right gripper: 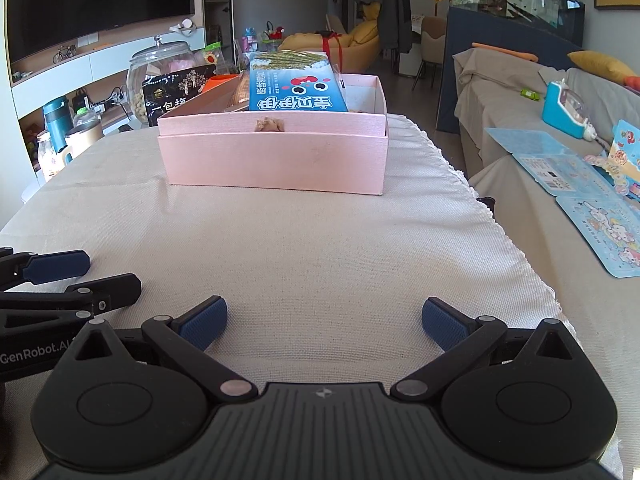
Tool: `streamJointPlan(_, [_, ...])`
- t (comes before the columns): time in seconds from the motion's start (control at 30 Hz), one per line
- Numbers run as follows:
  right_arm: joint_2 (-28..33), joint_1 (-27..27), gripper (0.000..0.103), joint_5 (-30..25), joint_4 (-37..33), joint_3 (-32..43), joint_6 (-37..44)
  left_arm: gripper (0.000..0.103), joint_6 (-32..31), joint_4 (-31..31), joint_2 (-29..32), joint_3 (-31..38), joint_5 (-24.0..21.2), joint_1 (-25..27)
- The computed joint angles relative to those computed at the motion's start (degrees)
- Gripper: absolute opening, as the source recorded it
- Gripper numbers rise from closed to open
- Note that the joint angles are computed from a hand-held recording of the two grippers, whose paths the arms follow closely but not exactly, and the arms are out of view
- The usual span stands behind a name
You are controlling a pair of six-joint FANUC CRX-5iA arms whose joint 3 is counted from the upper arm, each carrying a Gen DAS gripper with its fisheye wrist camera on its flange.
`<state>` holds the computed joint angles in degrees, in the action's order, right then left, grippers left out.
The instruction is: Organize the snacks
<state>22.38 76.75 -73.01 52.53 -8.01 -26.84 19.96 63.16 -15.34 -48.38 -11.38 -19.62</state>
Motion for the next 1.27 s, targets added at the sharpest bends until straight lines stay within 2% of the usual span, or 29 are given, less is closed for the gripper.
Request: streamJointPlan(1.27, [0.04, -0.01, 0.103, -0.03, -0.01, 0.07, 0.08, 0.062, -0.81, 0.71, -0.11, -0.17, 0.16, -0.08])
